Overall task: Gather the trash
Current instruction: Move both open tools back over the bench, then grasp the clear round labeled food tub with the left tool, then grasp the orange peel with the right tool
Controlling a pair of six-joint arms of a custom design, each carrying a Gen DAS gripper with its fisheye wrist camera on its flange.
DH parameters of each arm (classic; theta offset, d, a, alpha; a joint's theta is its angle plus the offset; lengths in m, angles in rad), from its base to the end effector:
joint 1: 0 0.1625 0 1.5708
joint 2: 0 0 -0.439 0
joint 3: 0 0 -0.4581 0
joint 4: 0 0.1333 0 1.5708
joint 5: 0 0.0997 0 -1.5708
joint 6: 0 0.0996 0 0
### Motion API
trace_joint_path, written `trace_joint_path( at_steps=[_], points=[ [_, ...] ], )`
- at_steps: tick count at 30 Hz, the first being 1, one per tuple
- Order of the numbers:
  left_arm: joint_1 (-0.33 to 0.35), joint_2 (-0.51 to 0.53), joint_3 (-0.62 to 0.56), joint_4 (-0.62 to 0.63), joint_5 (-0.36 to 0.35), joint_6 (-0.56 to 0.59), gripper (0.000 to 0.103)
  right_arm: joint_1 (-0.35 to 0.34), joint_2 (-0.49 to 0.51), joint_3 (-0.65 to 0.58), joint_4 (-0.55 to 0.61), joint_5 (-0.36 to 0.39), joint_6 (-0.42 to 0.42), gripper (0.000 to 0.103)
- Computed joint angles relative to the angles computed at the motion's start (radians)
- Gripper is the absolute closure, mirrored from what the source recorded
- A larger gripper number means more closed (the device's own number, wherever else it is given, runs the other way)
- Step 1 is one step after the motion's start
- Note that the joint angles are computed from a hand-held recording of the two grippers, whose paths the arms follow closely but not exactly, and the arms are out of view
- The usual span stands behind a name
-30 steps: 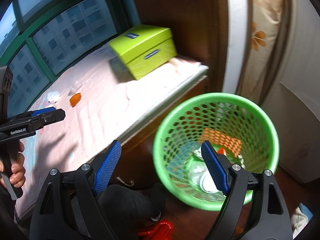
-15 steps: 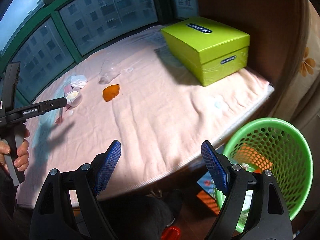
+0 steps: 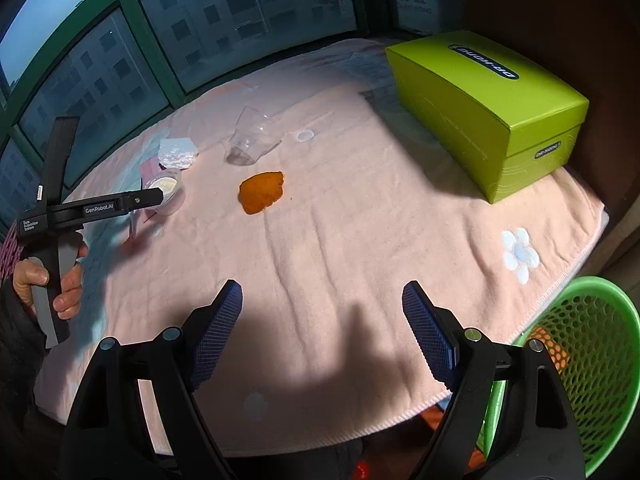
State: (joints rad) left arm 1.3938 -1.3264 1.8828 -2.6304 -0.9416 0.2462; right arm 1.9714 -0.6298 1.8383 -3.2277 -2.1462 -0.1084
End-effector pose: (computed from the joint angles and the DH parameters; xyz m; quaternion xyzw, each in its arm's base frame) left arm 0.0795 -0.6455 0.3241 0.1181 0.9166 -0.2262 0.3077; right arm 0.3237 -0.5614 -0.0394 0.1743 -0.9207 0.2512 0.2427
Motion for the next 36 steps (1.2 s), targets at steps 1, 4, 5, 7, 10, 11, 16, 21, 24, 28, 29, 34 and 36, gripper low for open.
trace_joint_path(
  at_steps=[1, 4, 5, 7, 10, 11, 16, 21, 24, 28, 29, 34, 36],
  points=[
    [0.002, 0.006, -0.003, -0.002, 0.004, 0.002, 0.025, 0.0, 0.005, -0.01, 0.007, 0.003, -0.002, 0.021],
    [0.005, 0.017, -0.005, -0.014, 0.003, 0.026, 0.025, 0.001, 0.024, -0.038, 0.026, 0.002, -0.01, 0.021],
    [0.005, 0.022, -0.006, -0.02, 0.01, 0.031, 0.025, 0.0, 0.03, -0.047, 0.031, 0.005, -0.012, 0.021],
    [0.011, 0.03, -0.014, -0.016, 0.004, 0.026, 0.025, -0.001, 0.041, -0.063, 0.04, 0.007, -0.015, 0.021],
    [0.014, 0.042, -0.019, -0.028, 0.016, 0.037, 0.029, -0.004, 0.056, -0.087, 0.052, 0.015, -0.02, 0.021],
    [0.014, 0.045, -0.02, -0.028, 0.02, 0.039, 0.031, -0.004, 0.062, -0.096, 0.058, 0.014, -0.022, 0.021],
    [0.016, 0.048, -0.019, -0.041, 0.02, 0.06, 0.043, -0.005, 0.094, -0.145, 0.082, 0.021, -0.041, 0.021],
    [0.016, 0.03, -0.009, -0.045, -0.009, 0.06, 0.044, -0.005, 0.124, -0.188, 0.1, 0.028, -0.059, 0.024],
    [0.01, 0.01, 0.006, -0.049, -0.025, 0.058, 0.044, -0.004, 0.147, -0.22, 0.101, 0.026, -0.084, 0.029],
    [0.003, -0.022, 0.024, -0.051, -0.047, 0.056, 0.045, -0.012, 0.178, -0.273, 0.131, 0.045, -0.092, 0.033],
    [0.002, -0.031, 0.027, -0.048, -0.054, 0.052, 0.045, -0.012, 0.188, -0.289, 0.138, 0.043, -0.096, 0.035],
    [0.0, -0.065, 0.044, -0.045, -0.073, 0.052, 0.045, -0.014, 0.234, -0.357, 0.175, 0.04, -0.105, 0.038],
    [-0.001, -0.076, 0.052, -0.046, -0.076, 0.051, 0.045, -0.014, 0.251, -0.38, 0.187, 0.03, -0.107, 0.039]
  ],
)
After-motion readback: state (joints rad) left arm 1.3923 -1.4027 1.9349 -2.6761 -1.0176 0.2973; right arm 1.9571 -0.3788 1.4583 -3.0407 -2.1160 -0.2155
